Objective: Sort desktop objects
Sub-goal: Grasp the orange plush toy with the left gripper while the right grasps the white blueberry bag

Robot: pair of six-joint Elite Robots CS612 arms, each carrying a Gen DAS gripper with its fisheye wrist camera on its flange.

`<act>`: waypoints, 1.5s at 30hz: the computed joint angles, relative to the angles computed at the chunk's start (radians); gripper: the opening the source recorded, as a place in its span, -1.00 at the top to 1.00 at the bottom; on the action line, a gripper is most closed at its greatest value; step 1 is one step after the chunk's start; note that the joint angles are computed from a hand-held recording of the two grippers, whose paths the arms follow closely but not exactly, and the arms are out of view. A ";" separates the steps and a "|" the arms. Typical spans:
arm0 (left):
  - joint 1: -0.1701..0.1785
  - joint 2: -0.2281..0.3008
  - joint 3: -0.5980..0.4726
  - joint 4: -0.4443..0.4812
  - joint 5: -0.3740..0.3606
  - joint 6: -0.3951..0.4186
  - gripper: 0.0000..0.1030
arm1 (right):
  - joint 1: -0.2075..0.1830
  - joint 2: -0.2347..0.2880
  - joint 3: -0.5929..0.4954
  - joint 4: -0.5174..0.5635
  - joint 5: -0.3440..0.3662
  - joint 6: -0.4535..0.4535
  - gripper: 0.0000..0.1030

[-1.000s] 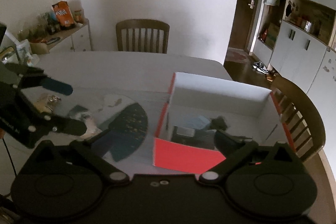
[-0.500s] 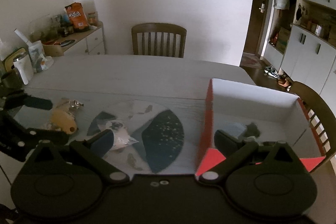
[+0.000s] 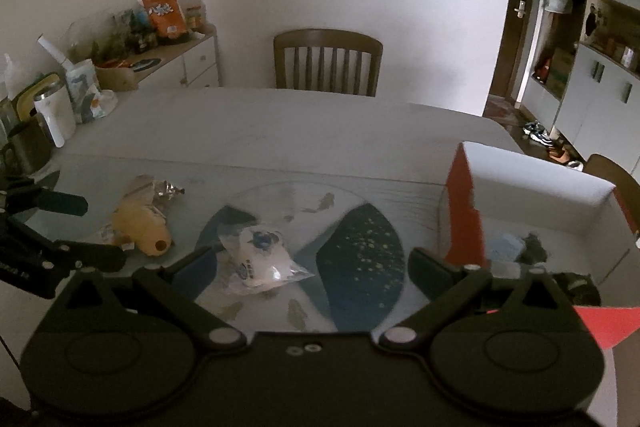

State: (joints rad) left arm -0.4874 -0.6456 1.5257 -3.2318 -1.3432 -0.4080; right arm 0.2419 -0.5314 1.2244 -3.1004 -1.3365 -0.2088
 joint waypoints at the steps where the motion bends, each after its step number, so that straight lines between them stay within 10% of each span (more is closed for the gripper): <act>1: 0.003 0.004 -0.005 0.005 0.003 -0.003 -0.99 | 0.002 0.005 -0.008 0.005 -0.002 0.000 -0.98; 31: 0.046 0.102 -0.125 0.122 0.003 0.099 -0.98 | 0.049 0.179 -0.325 0.368 -0.024 -0.131 -0.87; 45: 0.046 0.105 -0.123 0.111 0.019 0.073 -0.67 | 0.054 0.205 -0.378 0.460 -0.038 -0.167 -0.46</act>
State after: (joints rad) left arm -0.4412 -0.5407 1.4022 -3.1212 -1.3241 -0.3351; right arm 0.2961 -0.3266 0.8462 -2.6401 -1.3743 -0.3755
